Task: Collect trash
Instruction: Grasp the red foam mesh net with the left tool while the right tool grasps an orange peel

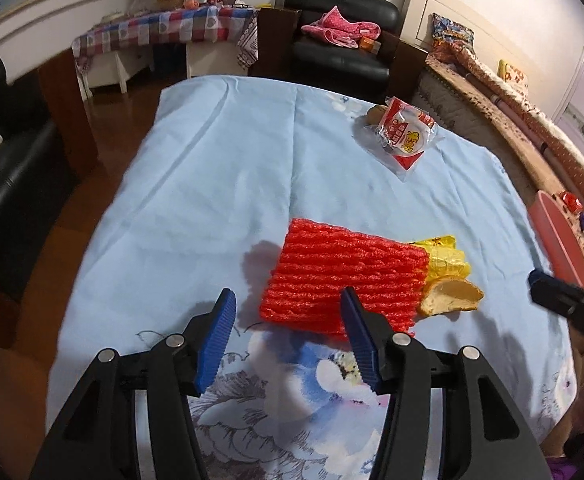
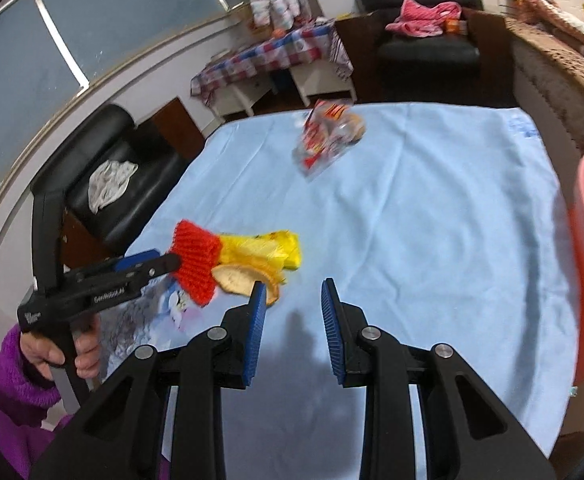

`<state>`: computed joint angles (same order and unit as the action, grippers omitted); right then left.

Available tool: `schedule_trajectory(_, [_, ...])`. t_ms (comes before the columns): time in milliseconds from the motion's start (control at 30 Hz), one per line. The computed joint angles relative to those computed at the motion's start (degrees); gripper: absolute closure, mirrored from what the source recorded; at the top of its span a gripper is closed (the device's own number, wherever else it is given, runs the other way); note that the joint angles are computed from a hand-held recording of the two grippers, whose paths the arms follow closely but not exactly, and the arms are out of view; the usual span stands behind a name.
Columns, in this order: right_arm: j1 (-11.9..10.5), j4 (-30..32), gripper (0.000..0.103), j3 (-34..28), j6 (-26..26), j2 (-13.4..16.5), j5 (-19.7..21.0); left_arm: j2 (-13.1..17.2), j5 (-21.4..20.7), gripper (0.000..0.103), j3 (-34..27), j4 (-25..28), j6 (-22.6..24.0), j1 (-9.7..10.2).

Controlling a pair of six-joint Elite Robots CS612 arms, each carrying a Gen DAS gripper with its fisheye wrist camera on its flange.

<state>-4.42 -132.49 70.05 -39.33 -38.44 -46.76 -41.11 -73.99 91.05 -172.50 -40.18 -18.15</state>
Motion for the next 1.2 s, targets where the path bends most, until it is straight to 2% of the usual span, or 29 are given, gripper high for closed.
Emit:
schedule_trajectory(33, [0.2,0.5,0.074,0.0,-0.4,0.0,-0.3,0.2,-1.0,0.050,-0.1,-0.6,-0.3,0.20])
schedule_trajectory(133, [0.6,2.1,0.074,-0.3,-0.9,0.1,-1.0,0.8,-2.7,0.070,-0.9,-1.3,-0.7,0.57])
schedule_trajectory(233, [0.9,4.1,0.074,-1.1,-1.6,0.4,-1.3,0.9,-2.6,0.091,-0.7,-2.8,-1.3,0.74])
schedule_trajectory(367, [1.5,6.8,0.074,-1.9,-2.9,0.7,-1.7,0.4,-2.6,0.093,0.3,-6.0,-2.7,1.04])
schedule_trajectory(500, [2.2,5.8,0.074,-1.9,-3.0,0.9,-3.6,-0.5,-1.4,0.094,1.4,-8.8,-2.5,1.05])
schedule_trajectory(867, [3.1,6.5,0.074,-3.8,0.3,2.4,-5.5,-2.0,2.3,0.094,2.8,-12.4,-0.9,0.55])
schedule_trajectory(900, [3.1,6.6,0.075,-3.9,0.3,2.4,-5.4,-2.1,2.6,0.094,2.8,-12.5,-0.8,0.48])
schedule_trajectory(933, [3.0,6.5,0.085,-3.8,0.1,2.4,-5.1,-2.1,2.7,0.094,2.9,-12.6,-0.6,0.46])
schedule_trajectory(1033, [2.7,4.9,0.095,-3.1,-0.3,2.2,-4.3,-2.3,3.1,0.094,3.0,-12.6,-0.3,0.33])
schedule_trajectory(1200, [1.7,2.3,0.097,-2.2,0.5,1.8,-2.3,-2.5,3.3,0.094,2.9,-12.8,0.2,0.10])
